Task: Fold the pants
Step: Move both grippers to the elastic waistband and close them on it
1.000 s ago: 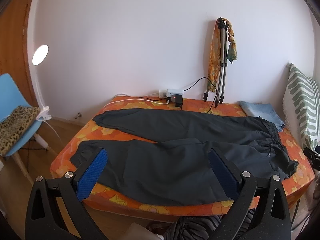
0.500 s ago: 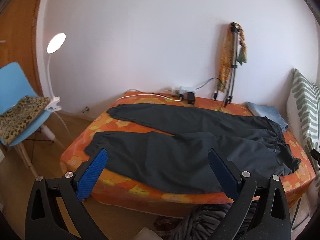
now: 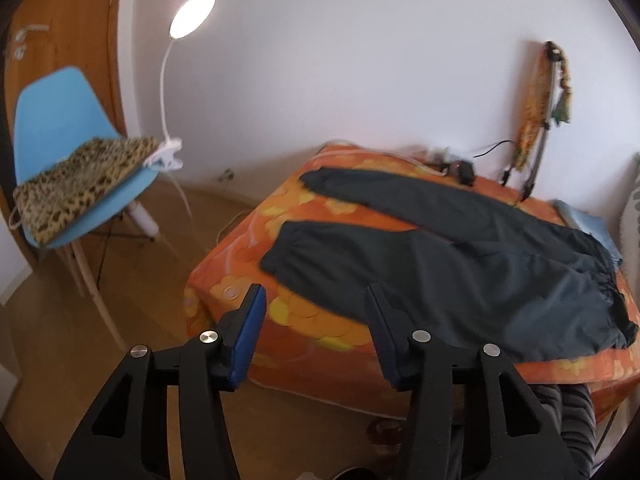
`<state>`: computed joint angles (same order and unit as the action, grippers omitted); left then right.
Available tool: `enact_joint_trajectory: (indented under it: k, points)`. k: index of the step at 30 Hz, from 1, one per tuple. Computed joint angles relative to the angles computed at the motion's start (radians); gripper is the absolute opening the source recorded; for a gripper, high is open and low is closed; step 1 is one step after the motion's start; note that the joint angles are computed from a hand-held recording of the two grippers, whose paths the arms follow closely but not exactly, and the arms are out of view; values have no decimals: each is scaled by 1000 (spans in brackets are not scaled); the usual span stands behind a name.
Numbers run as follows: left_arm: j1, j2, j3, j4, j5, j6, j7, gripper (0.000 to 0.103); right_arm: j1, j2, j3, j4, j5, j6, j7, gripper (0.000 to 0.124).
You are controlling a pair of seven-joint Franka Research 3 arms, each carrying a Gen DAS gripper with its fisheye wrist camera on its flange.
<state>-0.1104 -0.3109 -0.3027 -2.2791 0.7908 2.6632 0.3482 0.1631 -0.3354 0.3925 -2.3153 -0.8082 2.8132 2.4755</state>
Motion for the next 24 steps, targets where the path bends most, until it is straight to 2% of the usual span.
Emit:
enact_joint_trajectory:
  k: [1, 4, 7, 9, 17, 24]
  points:
    - [0, 11, 15, -2, -18, 7, 10, 42, 11, 9, -10, -1, 17, 4, -20, 83]
    - [1, 49, 57, -7, -88, 55, 47, 37, 49, 55, -49, 8, 86, 9, -112, 81]
    - [8, 96, 69, 11, -125, 74, 78, 36, 71, 104, -83, 25, 135, 21, -183, 75]
    - [13, 132, 72, 34, -126, 80, 98, 36, 108, 146, -126, 44, 229, 19, -279, 69]
    - [-3, 278, 107, 152, -186, 67, 175, 36, 201, 274, -216, 109, 519, 9, -628, 68]
    - [-13, 360, 134, 207, -273, 80, 219, 36, 250, 408, -248, 225, 578, -57, -792, 61]
